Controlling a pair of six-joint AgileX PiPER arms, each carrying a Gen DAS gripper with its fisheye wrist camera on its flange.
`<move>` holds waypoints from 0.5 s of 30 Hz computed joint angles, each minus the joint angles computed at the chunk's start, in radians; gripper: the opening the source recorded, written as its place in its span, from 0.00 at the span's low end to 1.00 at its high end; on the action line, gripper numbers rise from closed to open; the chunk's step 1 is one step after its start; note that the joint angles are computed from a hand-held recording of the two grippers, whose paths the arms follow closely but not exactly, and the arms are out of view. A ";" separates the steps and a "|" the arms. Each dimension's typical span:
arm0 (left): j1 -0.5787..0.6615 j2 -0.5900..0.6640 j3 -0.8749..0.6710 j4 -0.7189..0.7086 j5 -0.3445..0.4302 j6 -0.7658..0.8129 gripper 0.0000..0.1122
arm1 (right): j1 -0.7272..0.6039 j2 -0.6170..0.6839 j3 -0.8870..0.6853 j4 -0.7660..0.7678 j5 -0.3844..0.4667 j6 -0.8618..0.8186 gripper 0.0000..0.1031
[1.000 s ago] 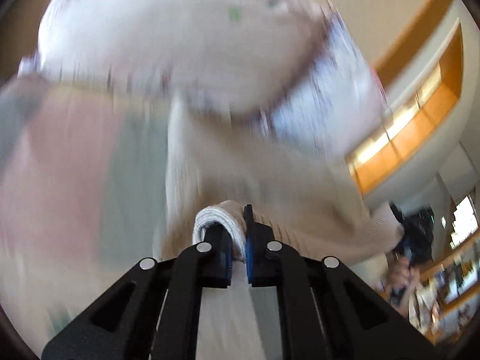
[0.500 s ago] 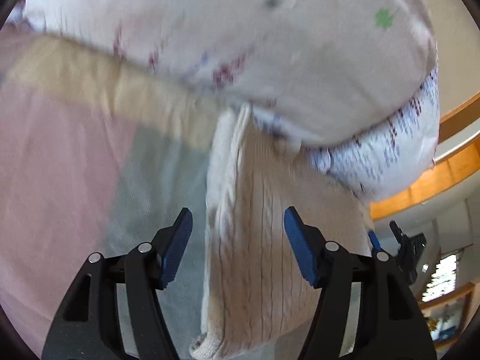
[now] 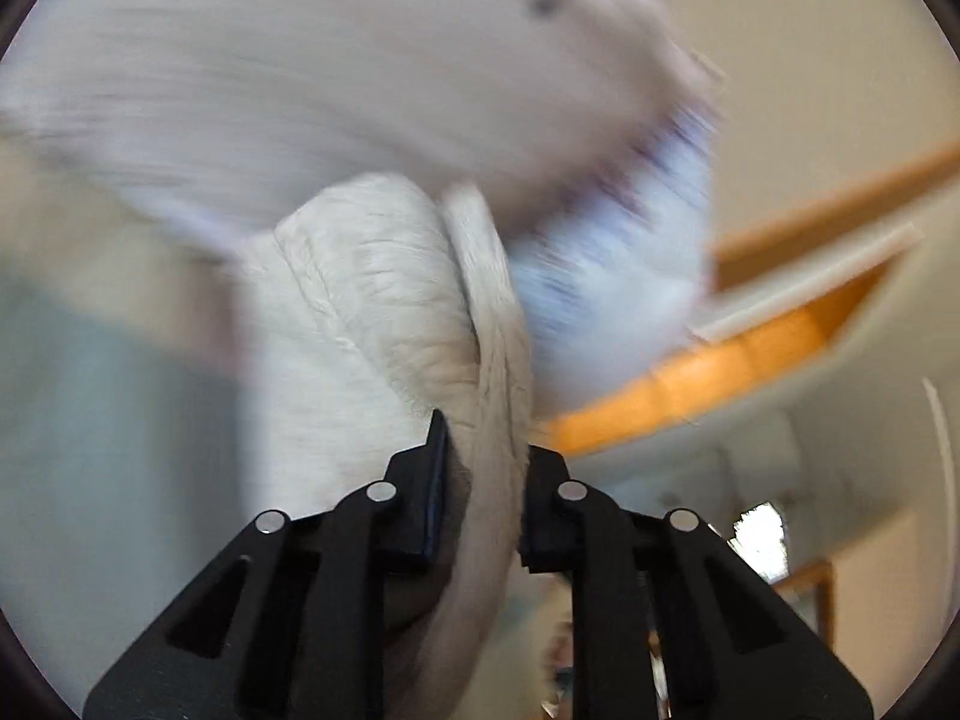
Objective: Fold small clothes
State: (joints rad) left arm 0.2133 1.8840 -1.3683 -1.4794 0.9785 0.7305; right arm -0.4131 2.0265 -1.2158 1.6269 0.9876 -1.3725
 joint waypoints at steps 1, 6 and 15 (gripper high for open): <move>-0.071 0.049 -0.080 -0.010 0.010 -0.017 0.16 | -0.005 -0.011 0.009 0.010 -0.012 -0.011 0.86; -0.284 0.456 -0.525 -0.167 0.182 -0.225 0.28 | 0.001 0.001 -0.049 -0.065 -0.102 0.075 0.86; -0.145 0.122 -0.118 0.168 -0.151 -0.103 0.68 | 0.031 0.058 -0.190 -0.258 0.042 0.178 0.68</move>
